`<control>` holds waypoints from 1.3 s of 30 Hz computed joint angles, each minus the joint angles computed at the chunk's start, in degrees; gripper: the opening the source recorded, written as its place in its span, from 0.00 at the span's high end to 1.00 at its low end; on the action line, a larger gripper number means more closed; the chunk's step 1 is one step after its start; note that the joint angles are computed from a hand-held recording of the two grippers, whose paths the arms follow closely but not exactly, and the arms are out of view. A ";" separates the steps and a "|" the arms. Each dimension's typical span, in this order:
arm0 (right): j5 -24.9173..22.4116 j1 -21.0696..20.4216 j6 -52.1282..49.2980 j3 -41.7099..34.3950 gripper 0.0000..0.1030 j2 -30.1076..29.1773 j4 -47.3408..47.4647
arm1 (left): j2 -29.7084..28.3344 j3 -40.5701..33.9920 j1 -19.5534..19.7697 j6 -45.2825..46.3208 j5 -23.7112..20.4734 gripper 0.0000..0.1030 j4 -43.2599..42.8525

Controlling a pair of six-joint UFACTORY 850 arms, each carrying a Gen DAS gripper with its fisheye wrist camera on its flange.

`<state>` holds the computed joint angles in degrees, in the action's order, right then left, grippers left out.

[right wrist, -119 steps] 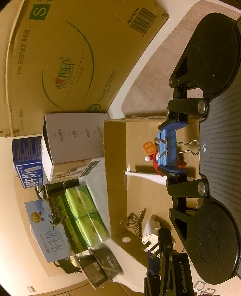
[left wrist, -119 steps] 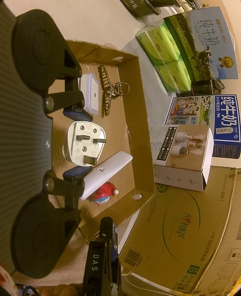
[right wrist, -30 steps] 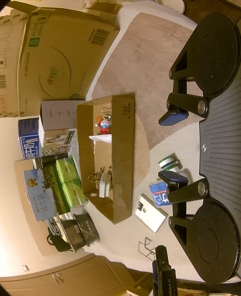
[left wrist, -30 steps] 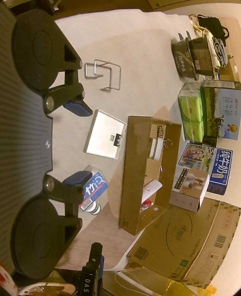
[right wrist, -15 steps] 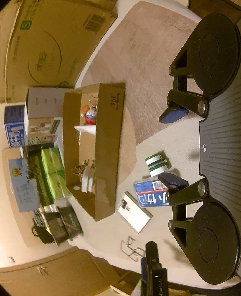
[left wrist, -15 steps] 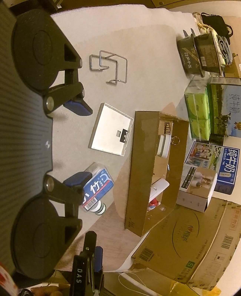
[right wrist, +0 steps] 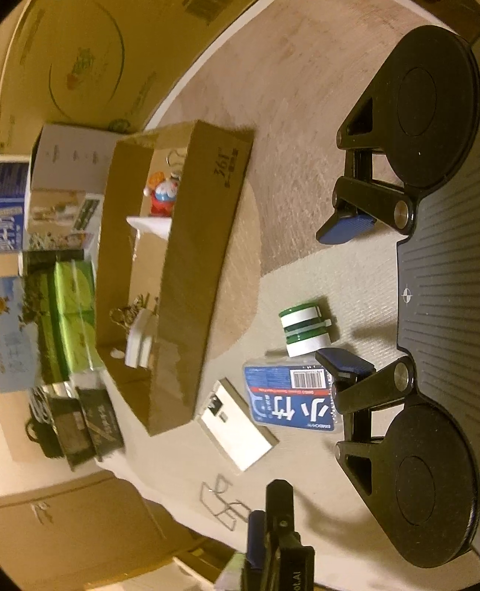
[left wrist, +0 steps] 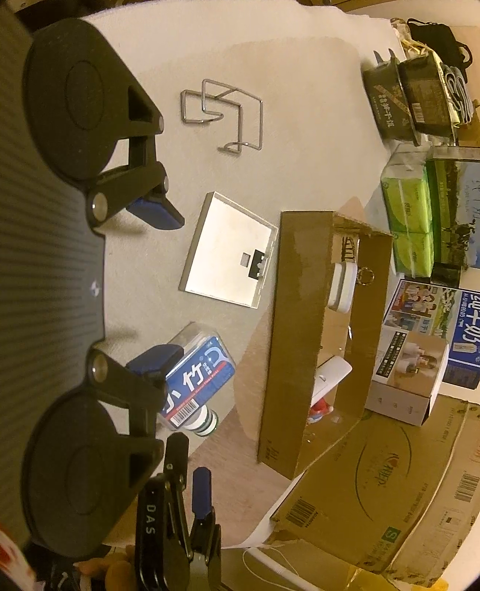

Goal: Organize rigid objects

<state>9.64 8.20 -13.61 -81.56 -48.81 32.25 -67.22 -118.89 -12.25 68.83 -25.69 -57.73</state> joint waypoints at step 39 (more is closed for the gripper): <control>5.88 -1.24 11.32 1.82 0.69 -0.22 -12.68 | -2.28 -1.45 -4.39 1.28 -1.01 0.33 -2.05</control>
